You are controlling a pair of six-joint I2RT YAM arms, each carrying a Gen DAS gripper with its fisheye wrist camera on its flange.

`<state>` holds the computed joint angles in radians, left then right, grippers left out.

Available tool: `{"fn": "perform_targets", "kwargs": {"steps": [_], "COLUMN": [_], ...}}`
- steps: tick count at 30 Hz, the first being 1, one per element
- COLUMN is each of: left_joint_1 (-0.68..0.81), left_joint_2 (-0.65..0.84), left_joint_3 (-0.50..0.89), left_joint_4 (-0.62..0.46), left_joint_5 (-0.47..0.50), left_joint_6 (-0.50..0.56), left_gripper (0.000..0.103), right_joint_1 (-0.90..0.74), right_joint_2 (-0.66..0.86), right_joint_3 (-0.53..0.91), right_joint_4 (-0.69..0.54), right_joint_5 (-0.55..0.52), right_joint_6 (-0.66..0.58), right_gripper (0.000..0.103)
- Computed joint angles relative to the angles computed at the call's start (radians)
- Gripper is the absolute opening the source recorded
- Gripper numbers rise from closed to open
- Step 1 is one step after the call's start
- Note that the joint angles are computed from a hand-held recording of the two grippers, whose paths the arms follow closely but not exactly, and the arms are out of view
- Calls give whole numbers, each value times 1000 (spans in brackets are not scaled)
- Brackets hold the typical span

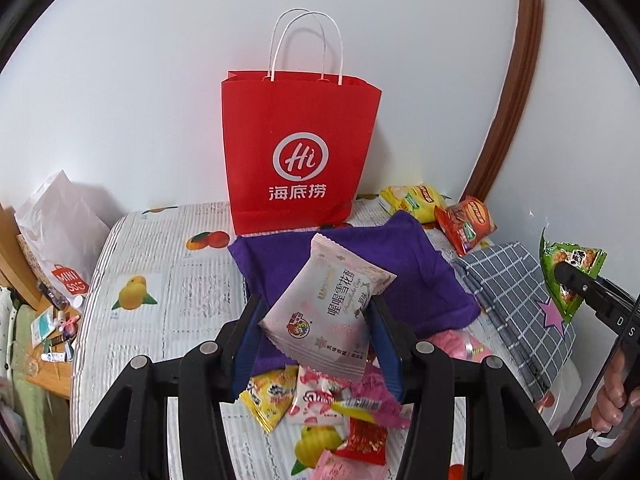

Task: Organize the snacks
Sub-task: 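Lower both packets onto the purple towel and open both tools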

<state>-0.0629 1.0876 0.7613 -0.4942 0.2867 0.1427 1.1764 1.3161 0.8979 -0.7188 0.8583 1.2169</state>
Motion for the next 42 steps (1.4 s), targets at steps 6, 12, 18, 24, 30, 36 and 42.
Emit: {"fn": "perform_targets", "kwargs": {"steps": [6, 12, 18, 24, 30, 36, 42], "left_joint_1": [15, 14, -1, -5, -21, -42, -59], "left_joint_2": [98, 189, 295, 414, 538, 661, 780], "left_joint_3": [67, 135, 182, 228, 287, 349, 415], "left_joint_4": [21, 51, 97, 138, 170, 196, 198], "left_joint_5": [13, -7, -35, -48, -57, -68, -61], "left_joint_6": [-13, -28, -48, -64, -87, -111, -131], "left_gripper": [49, 49, 49, 49, 49, 49, 49], "right_joint_1": [-95, -199, -295, -377, -456, -534, -589], "right_joint_2": [-23, -4, 69, 167, 254, 343, 447], "right_joint_3": [-7, 2, 10, 27, 31, -6, -20], "right_joint_4": [109, 238, 364, 463, 552, 669, 746], "right_joint_5": [-48, -111, -204, -292, -379, -501, -601], "right_joint_6": [-144, -294, -398, -467, -524, -554, -564], "right_gripper": [43, 43, 43, 43, 43, 43, 43]}}
